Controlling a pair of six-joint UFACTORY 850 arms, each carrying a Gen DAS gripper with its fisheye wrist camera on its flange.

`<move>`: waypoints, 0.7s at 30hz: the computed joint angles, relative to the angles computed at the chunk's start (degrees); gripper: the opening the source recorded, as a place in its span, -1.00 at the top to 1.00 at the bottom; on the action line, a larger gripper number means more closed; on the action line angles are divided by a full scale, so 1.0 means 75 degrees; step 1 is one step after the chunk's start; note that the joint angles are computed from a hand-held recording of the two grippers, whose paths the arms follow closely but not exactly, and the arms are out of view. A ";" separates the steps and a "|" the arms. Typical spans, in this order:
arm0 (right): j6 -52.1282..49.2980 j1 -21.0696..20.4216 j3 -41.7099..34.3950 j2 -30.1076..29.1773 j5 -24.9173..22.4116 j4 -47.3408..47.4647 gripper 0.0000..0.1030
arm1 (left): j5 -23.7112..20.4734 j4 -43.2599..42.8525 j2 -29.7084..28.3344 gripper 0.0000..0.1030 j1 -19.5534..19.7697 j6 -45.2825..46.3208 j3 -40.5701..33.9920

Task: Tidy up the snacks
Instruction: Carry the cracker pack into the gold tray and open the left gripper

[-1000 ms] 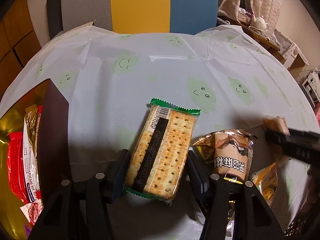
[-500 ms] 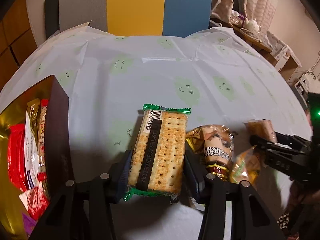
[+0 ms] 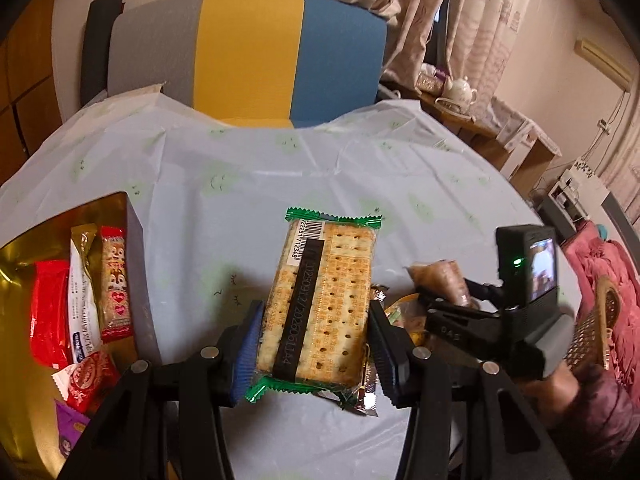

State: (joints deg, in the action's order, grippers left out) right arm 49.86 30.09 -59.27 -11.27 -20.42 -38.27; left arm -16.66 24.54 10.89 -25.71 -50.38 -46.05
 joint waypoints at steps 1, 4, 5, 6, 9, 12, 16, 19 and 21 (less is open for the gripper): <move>0.0081 0.0010 0.0028 0.0017 0.0014 -0.0070 -0.20 | 0.0076 -0.0195 0.0078 0.01 0.0037 0.0152 0.0043; 0.0248 0.0018 0.0052 0.0034 0.0070 -0.0242 -0.20 | 0.0164 -0.0434 0.0368 0.01 0.0113 0.0280 0.0191; 0.0382 0.0027 0.0086 0.0053 0.0101 -0.0370 -0.20 | 0.0178 -0.0433 0.0450 0.01 0.0111 0.0232 0.0251; 0.0500 0.0043 0.0116 0.0069 0.0117 -0.0493 -0.20 | 0.0206 -0.0597 0.0527 0.01 0.0145 0.0358 0.0301; 0.0808 0.0076 0.0219 0.0127 0.0170 -0.0809 -0.20 | 0.0188 -0.0739 0.0849 0.01 0.0226 0.0439 0.0469; 0.1009 0.0097 0.0269 0.0159 0.0192 -0.1012 -0.20 | 0.0156 -0.0924 0.1316 0.01 0.0435 0.0456 0.0695; 0.1142 0.0119 0.0321 0.0194 0.0207 -0.1152 -0.20 | -0.0039 -0.0811 0.1945 0.01 0.1002 0.0034 0.1028; 0.1180 0.0131 0.0338 0.0210 0.0199 -0.1209 -0.20 | -0.0252 -0.1332 0.2427 0.01 0.1859 0.0175 0.1379; 0.1265 0.0122 0.0378 0.0238 0.0253 -0.1283 -0.20 | -0.0561 -0.1361 0.2667 0.01 0.2451 0.0000 0.1612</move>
State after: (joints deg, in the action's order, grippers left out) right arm 59.35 31.00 -56.43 -9.48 -18.53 -47.90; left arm -20.87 14.33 30.89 -7.33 -50.38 -33.96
